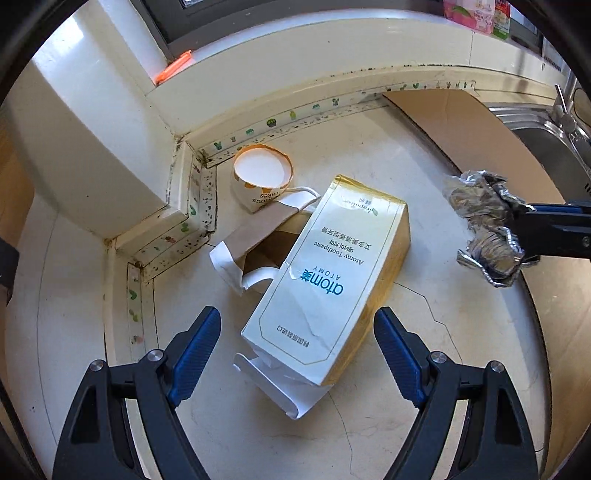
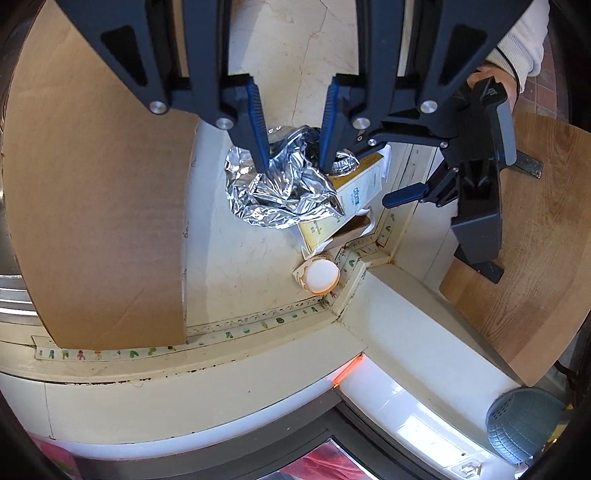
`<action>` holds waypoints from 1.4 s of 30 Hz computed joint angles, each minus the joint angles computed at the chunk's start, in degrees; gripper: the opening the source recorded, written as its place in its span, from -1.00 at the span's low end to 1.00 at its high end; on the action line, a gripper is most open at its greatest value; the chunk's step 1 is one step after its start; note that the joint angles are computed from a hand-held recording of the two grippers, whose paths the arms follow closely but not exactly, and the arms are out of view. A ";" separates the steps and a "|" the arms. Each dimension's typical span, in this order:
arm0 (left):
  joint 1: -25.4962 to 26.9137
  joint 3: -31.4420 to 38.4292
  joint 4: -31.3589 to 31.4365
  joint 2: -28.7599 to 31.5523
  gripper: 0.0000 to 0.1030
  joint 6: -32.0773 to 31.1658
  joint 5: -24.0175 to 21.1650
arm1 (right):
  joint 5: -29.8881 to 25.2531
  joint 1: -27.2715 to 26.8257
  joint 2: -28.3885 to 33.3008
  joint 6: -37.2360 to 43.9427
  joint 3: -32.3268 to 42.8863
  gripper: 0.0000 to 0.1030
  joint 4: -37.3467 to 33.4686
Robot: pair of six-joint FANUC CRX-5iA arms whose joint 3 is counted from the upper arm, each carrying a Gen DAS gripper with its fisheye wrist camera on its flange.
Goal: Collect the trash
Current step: 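Grasp the foil ball with the right tool while the left tool grasps the toothpaste carton, then carry the carton and foil ball down over the trash bin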
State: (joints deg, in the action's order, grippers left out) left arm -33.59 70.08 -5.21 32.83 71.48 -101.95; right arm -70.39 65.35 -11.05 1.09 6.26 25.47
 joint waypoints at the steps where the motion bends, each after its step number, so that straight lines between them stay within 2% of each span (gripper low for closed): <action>1: -0.01 0.84 -0.07 0.81 0.62 -0.30 -0.33 | 0.22 -0.12 -0.02 0.29 -0.19 -0.48 -0.19; 7: 0.21 -0.57 1.10 1.40 0.59 0.70 1.36 | 2.85 -0.91 -1.25 -0.14 -2.68 -0.48 -1.30; 10: -0.18 -5.99 1.51 -1.59 0.34 1.24 5.35 | 3.75 -0.74 -1.78 -0.75 -3.68 -0.48 -1.18; 15: -1.38 -14.07 1.87 -7.18 0.15 3.15 10.75 | 3.82 0.70 -2.43 -2.74 -4.26 -0.48 -0.02; 18: -2.50 -17.28 -0.02 -10.35 0.07 5.26 11.96 | 3.08 2.80 -3.20 -4.23 -4.47 -0.48 1.58; 20: -2.40 -18.83 0.55 -12.25 0.03 6.54 11.13 | 2.02 5.04 -3.80 -5.87 -4.51 -0.48 3.45; 25: -3.27 -25.66 -0.39 -20.44 -0.05 9.53 10.63 | -1.02 13.05 -5.80 -12.17 -5.12 -0.48 9.78; 34: -5.45 -36.00 0.00 -36.26 -0.08 16.81 9.02 | -9.05 31.77 -6.55 -25.64 -5.60 -0.48 22.14; 42: -10.66 -46.36 -0.65 -51.49 -0.08 28.33 6.93 | -17.81 47.41 -0.57 -33.54 -3.26 -0.48 29.88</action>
